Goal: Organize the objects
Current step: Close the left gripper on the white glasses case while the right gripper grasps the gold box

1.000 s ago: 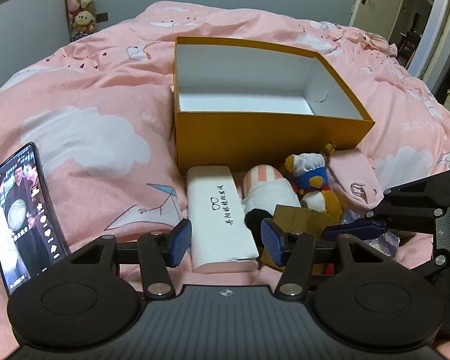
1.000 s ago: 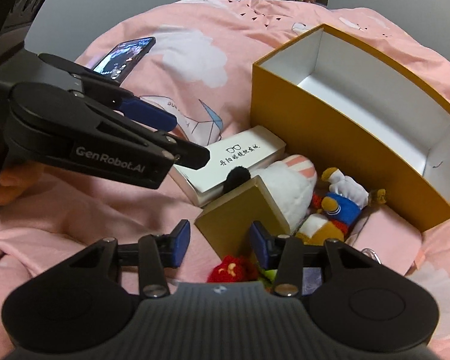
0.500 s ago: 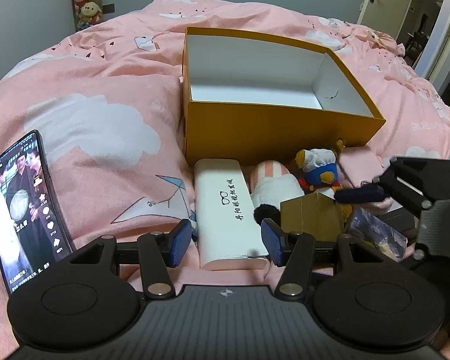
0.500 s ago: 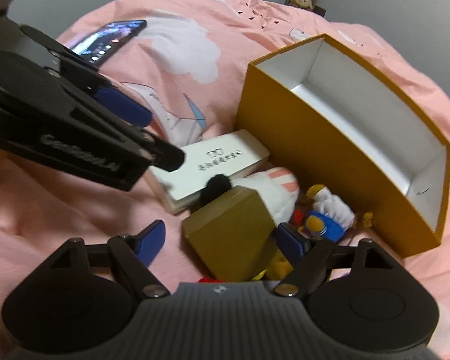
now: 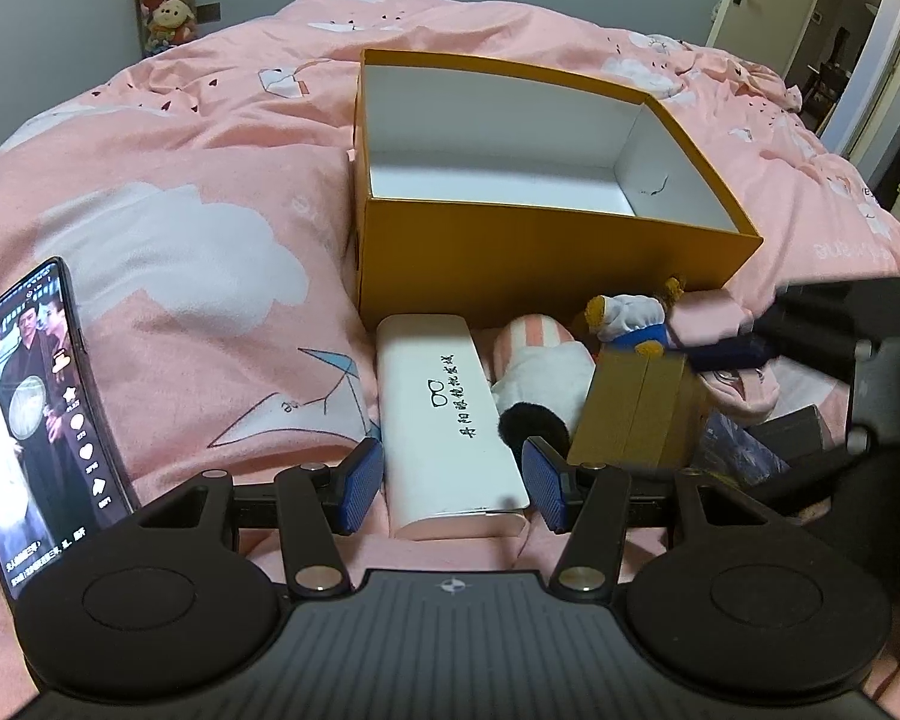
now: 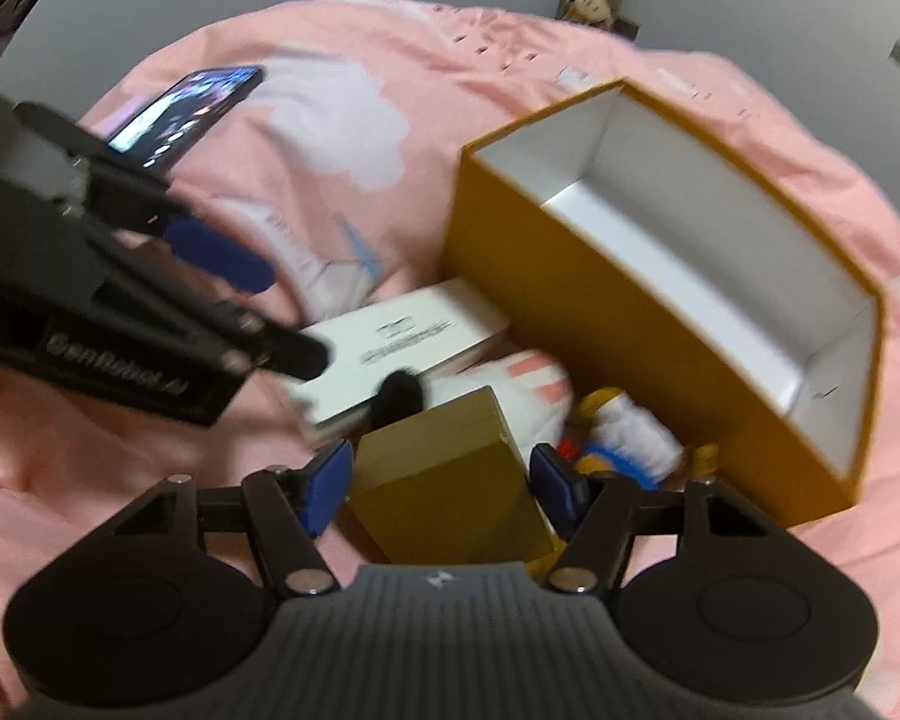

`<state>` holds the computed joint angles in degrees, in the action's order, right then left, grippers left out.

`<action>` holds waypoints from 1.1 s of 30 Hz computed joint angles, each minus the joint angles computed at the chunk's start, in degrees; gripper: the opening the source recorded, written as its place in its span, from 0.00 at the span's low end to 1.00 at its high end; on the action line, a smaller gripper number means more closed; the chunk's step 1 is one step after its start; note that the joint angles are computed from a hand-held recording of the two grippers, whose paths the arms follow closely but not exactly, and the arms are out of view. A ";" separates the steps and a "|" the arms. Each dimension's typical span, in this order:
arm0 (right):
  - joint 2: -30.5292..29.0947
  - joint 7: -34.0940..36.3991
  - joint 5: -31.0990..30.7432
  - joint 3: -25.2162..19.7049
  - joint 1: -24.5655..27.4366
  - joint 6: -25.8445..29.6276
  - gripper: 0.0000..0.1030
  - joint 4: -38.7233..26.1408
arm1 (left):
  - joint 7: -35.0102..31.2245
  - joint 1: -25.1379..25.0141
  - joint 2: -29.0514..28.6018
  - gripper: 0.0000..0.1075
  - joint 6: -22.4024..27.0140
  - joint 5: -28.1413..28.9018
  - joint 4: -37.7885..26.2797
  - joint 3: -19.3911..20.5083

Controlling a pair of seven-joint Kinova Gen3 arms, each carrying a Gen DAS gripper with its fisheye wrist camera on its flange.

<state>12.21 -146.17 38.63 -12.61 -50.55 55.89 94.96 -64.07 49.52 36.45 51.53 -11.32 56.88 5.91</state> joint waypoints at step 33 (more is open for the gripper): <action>1.42 -15.27 6.88 -1.47 -5.04 8.11 0.48 0.37 | -1.36 -0.43 1.58 0.49 -0.12 2.19 -1.46 0.21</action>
<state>13.63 -161.44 45.51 -14.08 -55.59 64.00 95.33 -65.43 49.09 38.03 51.41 -9.13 55.43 6.12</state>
